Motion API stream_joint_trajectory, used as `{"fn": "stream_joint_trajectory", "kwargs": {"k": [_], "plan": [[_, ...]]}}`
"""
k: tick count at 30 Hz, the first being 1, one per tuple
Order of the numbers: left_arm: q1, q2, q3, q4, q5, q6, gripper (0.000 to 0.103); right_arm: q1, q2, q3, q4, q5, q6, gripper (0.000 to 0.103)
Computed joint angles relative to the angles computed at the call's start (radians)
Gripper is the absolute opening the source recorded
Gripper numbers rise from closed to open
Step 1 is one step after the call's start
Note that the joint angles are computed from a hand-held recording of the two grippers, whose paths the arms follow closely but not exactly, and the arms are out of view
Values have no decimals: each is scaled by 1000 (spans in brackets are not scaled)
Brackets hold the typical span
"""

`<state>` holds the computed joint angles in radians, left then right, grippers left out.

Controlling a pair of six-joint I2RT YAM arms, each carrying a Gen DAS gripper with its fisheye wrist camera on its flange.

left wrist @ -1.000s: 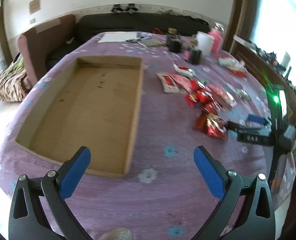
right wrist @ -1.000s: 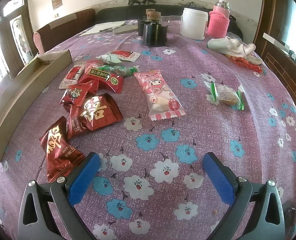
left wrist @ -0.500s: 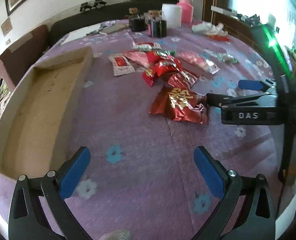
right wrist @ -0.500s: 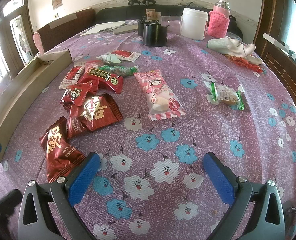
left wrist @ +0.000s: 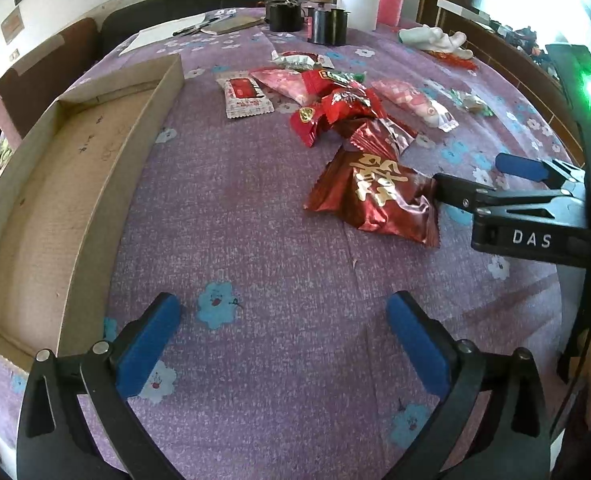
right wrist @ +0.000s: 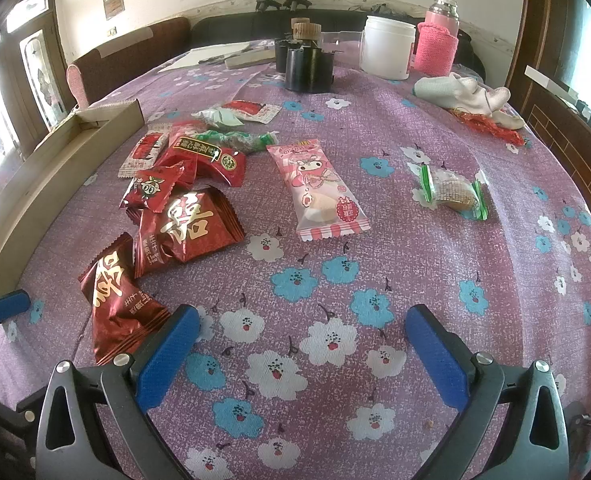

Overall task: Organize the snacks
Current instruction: 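Move the left tool over the cardboard tray toward the scattered snacks, then grasp the large red gold-print snack with left tool while right tool grasps a small red snack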

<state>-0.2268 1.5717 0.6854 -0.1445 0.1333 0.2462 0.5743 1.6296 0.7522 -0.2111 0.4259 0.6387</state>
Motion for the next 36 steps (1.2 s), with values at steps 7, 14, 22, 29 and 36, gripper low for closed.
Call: {"fn": "stream_joint_trajectory", "kwargs": {"k": [7, 14, 22, 29, 36], "plan": [[12, -25, -6, -46, 20, 33, 103, 2, 1, 4, -6, 0, 3, 103], [59, -46, 25, -186, 45, 33, 103, -15, -20, 10, -56, -52, -7, 103], [59, -98, -38, -165, 49, 99, 103, -10, 32, 66, -91, -21, 52, 103], [156, -257, -107, -166, 192, 144, 103, -15, 52, 99, -128, -21, 53, 103], [445, -298, -4, -246, 464, 179, 103, 28, -72, 57, -118, 46, 54, 83]]}}
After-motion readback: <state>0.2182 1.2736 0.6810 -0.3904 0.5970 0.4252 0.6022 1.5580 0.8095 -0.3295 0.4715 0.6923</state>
